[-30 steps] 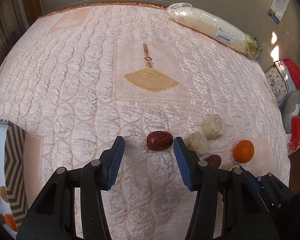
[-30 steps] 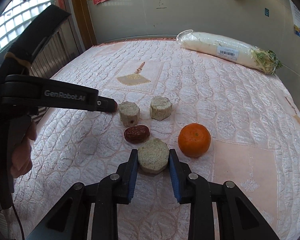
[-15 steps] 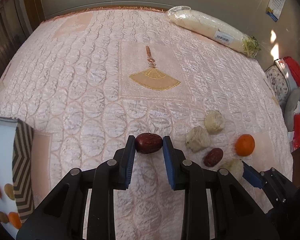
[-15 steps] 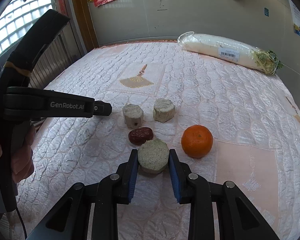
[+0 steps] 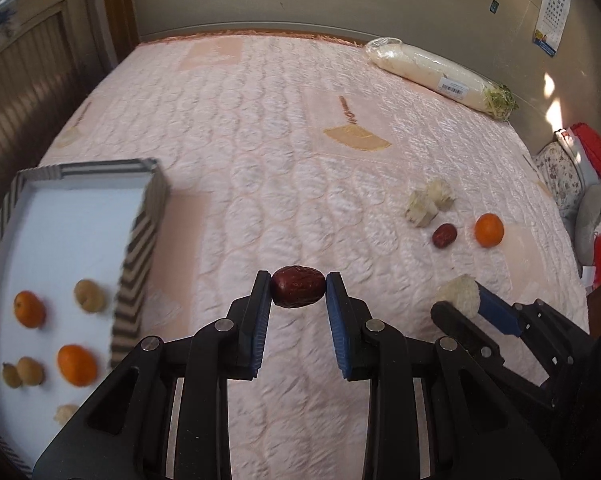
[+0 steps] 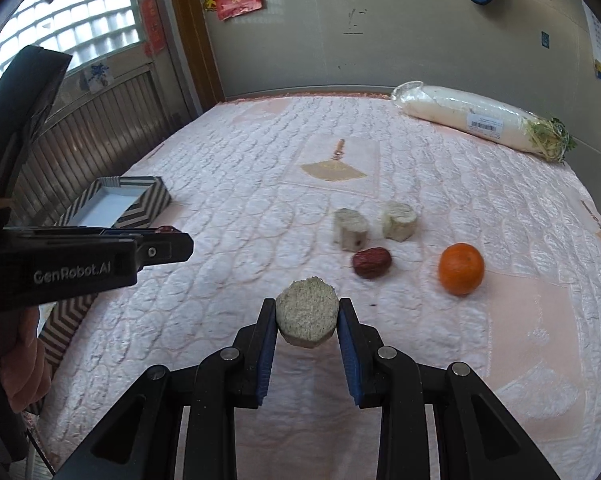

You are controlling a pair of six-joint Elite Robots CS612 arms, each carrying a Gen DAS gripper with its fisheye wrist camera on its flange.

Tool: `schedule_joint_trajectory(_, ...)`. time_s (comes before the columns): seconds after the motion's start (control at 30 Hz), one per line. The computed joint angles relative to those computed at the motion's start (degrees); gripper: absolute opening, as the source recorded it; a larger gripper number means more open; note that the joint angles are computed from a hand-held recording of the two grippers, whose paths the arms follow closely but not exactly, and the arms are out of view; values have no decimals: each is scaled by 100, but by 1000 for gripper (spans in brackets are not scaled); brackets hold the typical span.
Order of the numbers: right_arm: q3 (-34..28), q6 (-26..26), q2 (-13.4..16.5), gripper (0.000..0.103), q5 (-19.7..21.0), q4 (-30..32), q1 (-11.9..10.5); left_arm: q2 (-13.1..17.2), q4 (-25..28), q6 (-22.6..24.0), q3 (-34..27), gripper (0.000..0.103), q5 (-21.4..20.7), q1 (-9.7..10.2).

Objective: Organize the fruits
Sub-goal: 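Carry the jujube and yam slice into the white tray and open both tools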

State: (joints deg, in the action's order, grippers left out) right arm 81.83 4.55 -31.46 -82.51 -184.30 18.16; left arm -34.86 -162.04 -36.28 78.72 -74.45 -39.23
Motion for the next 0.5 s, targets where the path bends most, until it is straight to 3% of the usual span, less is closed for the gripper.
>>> schedule_joint_trajectory(0.5,-80,-327,-43,29,120,33,391,-556,-745,-417,1364,27,1038,-77)
